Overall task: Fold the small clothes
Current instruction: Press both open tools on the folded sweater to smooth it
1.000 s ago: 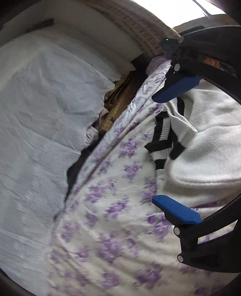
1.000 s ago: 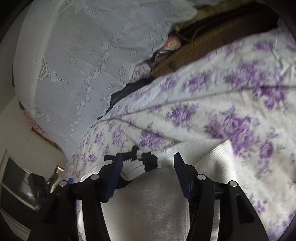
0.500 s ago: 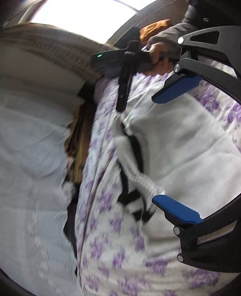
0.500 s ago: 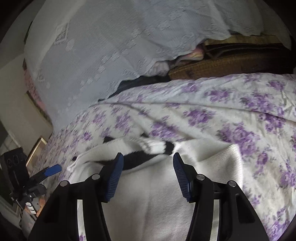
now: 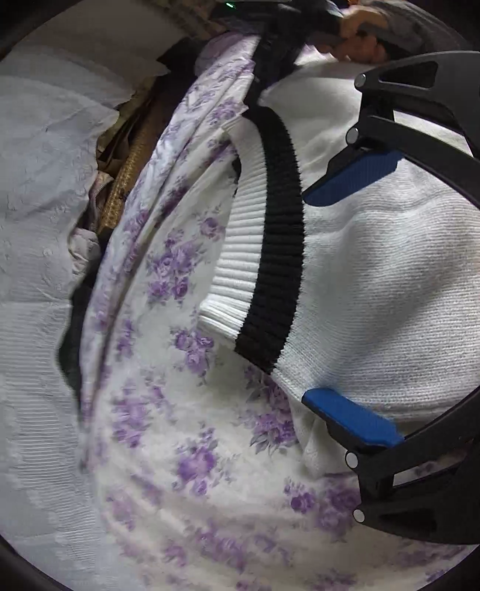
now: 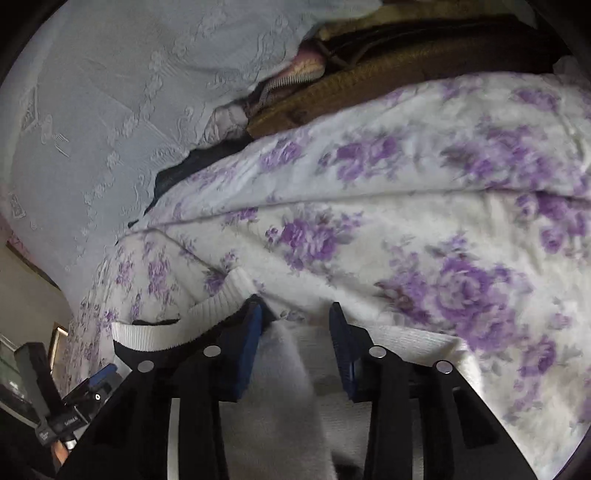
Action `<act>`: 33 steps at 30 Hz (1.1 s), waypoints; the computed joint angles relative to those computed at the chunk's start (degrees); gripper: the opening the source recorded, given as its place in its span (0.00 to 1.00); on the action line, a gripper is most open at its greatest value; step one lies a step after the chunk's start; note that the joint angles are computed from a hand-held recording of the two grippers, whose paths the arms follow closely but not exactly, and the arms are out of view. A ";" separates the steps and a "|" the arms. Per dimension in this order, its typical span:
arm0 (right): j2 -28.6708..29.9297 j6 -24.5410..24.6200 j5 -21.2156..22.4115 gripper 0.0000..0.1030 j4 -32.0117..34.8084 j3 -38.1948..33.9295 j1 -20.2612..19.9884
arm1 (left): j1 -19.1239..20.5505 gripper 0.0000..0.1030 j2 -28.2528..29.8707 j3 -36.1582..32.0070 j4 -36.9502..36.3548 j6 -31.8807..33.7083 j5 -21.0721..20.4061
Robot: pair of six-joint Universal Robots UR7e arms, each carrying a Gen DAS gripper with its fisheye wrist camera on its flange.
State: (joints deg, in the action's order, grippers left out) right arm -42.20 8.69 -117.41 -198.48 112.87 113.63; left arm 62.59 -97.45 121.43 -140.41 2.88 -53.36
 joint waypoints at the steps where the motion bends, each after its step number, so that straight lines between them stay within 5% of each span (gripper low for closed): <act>1: -0.15 -0.97 -0.08 0.39 -2.17 0.85 0.40 | -1.66 0.94 -1.73 2.40 -3.44 2.65 1.53; 5: -0.74 -4.72 -3.18 0.44 -2.03 1.90 2.75 | -4.84 0.96 -5.92 5.46 -8.53 6.70 1.01; 7: -1.22 -3.34 -2.47 0.44 2.12 1.76 2.03 | -4.01 0.96 -5.06 4.11 -5.22 4.98 1.47; 8: -1.26 -2.64 -2.42 0.33 4.63 1.19 1.52 | -3.02 0.96 -3.62 3.51 -3.23 3.06 3.47; 9: -1.41 -2.50 -0.12 0.10 4.74 1.70 0.56 | -2.05 0.96 -2.19 3.19 -2.15 1.31 5.38; 10: -1.39 -2.82 1.07 0.08 3.85 2.03 0.31 | -0.11 0.96 -0.47 1.89 0.51 -1.37 5.55; 13: -0.81 -6.07 -3.04 0.08 -3.04 3.15 2.73 | -0.40 0.96 -1.78 2.52 -2.60 -1.88 4.52; 16: -0.31 -6.13 -8.55 0.09 -0.67 2.52 3.08 | -1.38 0.96 -1.06 3.51 -4.53 -1.43 10.81; 20: -0.34 -5.03 -8.27 0.15 -0.02 2.58 1.96 | 1.72 0.96 0.48 0.37 1.29 -5.97 7.73; 23: 1.08 -7.40 -13.73 0.21 -7.94 3.31 5.06 | 0.56 0.96 -1.69 2.15 -0.76 -6.20 9.02; 26: 1.01 -9.92 -12.00 0.21 -10.68 4.34 7.69 | -2.86 0.96 -6.63 5.53 -2.54 -4.94 9.03; 28: 1.89 -10.63 -11.81 0.24 -9.49 3.99 8.90 | -4.93 0.96 -9.29 7.51 -2.08 -3.90 8.89; 31: 5.06 -10.29 -15.08 0.31 -3.50 1.77 8.50 | -5.67 0.96 -7.99 9.73 2.12 -4.39 14.39; 33: 5.73 -11.19 -16.37 0.31 -4.03 1.41 8.86 | -3.97 0.96 -8.55 9.62 1.73 -5.92 12.02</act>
